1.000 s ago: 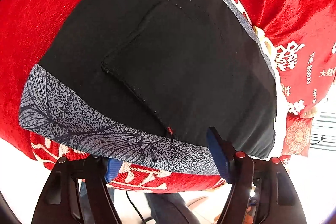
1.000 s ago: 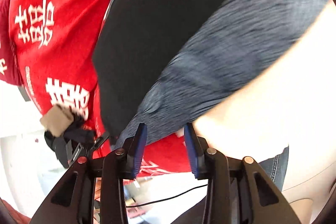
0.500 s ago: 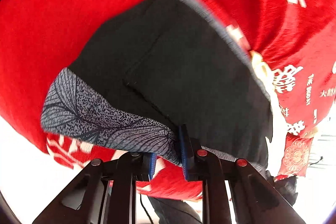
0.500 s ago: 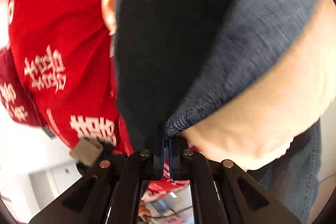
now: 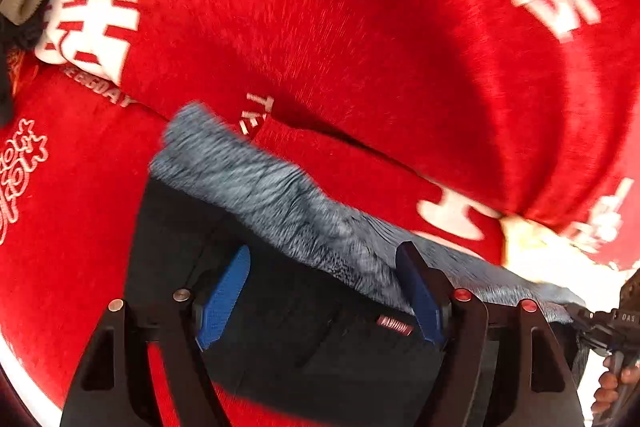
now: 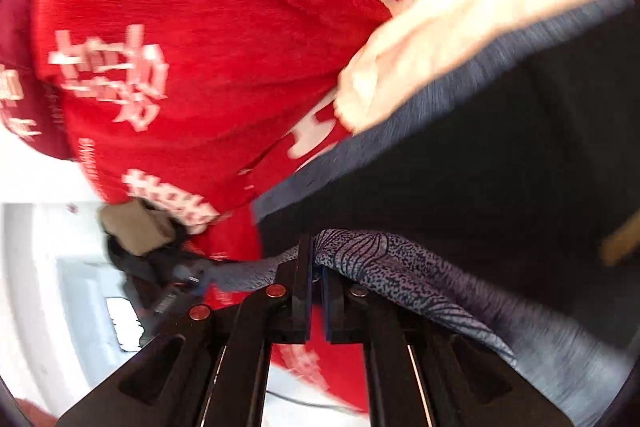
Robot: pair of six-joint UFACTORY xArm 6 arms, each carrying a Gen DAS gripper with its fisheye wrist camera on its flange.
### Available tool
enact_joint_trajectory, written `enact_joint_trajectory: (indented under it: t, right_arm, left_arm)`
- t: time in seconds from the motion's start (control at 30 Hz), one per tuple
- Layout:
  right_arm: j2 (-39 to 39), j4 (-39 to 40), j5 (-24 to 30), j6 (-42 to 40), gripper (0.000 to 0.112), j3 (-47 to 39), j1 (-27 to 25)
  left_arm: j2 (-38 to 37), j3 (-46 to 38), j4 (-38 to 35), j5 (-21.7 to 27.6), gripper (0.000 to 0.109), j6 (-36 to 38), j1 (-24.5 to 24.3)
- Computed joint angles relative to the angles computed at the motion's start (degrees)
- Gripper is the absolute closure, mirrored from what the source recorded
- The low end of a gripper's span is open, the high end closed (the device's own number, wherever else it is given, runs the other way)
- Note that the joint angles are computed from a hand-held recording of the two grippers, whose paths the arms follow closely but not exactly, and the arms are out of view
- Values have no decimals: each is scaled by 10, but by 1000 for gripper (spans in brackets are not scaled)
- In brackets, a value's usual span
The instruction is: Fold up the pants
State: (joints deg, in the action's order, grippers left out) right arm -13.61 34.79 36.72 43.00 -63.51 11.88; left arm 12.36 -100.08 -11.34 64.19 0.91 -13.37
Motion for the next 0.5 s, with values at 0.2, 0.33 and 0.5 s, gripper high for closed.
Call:
enact_joint_trajectory:
  t: [0.2,0.33,0.5]
  right_arm:
    - [106,-49,113,-40,79,-67,-48]
    - [86,-99,112,-12,35,-97,-28]
    - [116,-155,166,-50,41,-176,16]
  left_arm:
    - [33,-35,48,30,32,-19,22]
    - [-6,-16,79,43,32,37,20]
    - [-30,75,154,29,32,27,-29]
